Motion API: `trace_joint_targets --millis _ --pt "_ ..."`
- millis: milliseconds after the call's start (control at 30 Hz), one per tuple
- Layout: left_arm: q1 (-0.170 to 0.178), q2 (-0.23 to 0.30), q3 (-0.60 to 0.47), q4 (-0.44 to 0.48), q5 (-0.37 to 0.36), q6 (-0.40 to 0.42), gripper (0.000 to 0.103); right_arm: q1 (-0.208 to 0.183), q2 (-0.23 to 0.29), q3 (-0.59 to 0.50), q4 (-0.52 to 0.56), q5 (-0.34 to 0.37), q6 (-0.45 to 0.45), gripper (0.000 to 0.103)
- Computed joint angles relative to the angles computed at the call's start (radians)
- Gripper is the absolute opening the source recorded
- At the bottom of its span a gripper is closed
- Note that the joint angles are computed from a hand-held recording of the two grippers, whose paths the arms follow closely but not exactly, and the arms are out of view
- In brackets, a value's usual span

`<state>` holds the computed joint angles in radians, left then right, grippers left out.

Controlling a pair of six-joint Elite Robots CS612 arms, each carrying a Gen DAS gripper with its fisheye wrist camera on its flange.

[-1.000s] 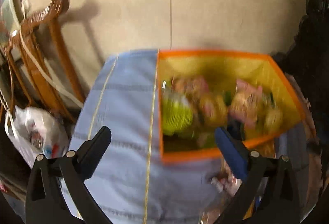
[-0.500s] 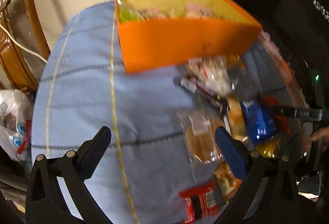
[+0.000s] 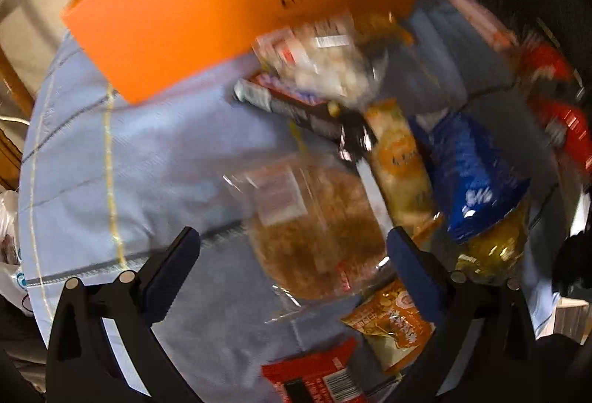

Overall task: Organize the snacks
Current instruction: 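Grasp a flat bread pack with left tool while right tool grasps a red chips bag, then drop the bread pack into the box with left tool while right tool drops red bag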

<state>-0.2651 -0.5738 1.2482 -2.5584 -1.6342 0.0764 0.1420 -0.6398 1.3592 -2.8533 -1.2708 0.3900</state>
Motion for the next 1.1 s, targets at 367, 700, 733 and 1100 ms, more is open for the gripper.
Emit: trace_joint_targets --millis 367,700,733,1100 --pt "-0.029 0.016 0.005 0.007 0.078 -0.097 0.099 -0.002 0.014 -0.010 -0.023 0.018 0.026 0.068" --pt "-0.012 -0.013 0.030 0.016 0.063 -0.136 0.076 0.013 0.018 -0.029 -0.040 -0.012 0.031 0.068" --pt "-0.006 -0.025 0.043 0.009 0.048 -0.147 0.076 0.013 0.016 -0.030 -0.040 -0.009 0.037 0.068" --pt "0.025 -0.104 0.086 -0.068 0.117 -0.184 0.076 0.030 0.026 -0.100 -0.062 0.038 -0.068 0.068"
